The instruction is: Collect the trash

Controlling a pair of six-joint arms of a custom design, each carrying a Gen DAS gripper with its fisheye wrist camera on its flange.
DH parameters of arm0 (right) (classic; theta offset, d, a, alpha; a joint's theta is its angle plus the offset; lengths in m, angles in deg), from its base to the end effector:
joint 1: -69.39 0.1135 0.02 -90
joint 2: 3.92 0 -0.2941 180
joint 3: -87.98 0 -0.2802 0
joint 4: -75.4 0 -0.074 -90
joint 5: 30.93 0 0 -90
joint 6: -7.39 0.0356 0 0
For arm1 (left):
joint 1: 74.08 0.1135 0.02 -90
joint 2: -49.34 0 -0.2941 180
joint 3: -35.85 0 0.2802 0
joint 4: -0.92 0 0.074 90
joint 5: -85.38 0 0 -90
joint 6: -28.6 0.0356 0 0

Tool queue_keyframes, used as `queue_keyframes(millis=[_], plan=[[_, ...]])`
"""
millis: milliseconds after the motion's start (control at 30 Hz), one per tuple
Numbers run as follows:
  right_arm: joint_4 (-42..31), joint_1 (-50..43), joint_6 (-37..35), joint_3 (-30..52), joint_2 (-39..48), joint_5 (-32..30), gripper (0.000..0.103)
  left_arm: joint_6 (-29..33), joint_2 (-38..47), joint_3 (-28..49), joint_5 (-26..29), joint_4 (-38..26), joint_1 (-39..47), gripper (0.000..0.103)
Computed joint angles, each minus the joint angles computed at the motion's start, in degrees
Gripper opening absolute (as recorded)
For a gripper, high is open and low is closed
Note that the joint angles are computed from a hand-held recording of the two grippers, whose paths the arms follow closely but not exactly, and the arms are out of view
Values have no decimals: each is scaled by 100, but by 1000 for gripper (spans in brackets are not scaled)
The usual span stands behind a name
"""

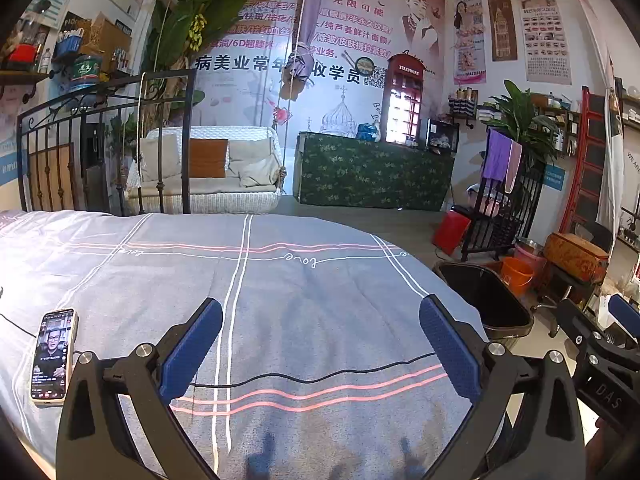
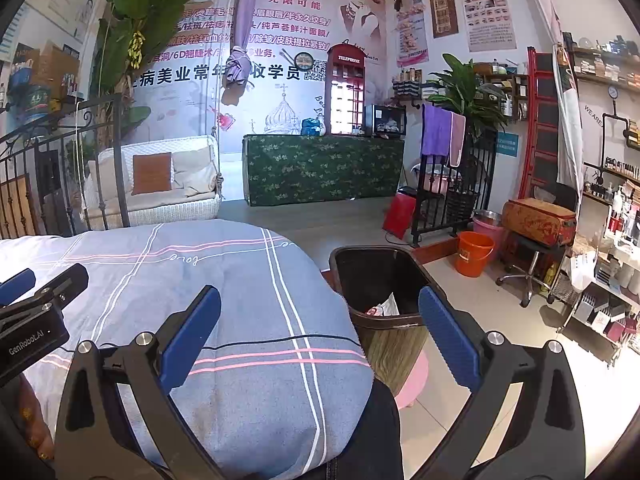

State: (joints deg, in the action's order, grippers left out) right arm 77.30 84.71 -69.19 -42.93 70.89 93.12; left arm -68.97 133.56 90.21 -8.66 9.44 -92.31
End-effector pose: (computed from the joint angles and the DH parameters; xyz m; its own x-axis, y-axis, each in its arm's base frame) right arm 0.2850 0.0574 0.2339 -0.3150 0.1131 -0.9423 0.3580 0.9337 -0.0076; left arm 0.3193 -0.1025 0.2267 -0.3755 -0.0147 -0.9267 0.2020 0.9745 -0.0973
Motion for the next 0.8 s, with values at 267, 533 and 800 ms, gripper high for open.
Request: queue_keyframes(millis=[267,533,800], plan=[[-2,-13,78,-43,1,-60,98,1,-14,-18,-60,2,-49,97],[16,-20,99,-49,40,-82,98,25,6,-7,-13,21,-12,97],[-2,-31,113,-67,27,-105,98,15,-75,-56,-29,-20,-20,97]])
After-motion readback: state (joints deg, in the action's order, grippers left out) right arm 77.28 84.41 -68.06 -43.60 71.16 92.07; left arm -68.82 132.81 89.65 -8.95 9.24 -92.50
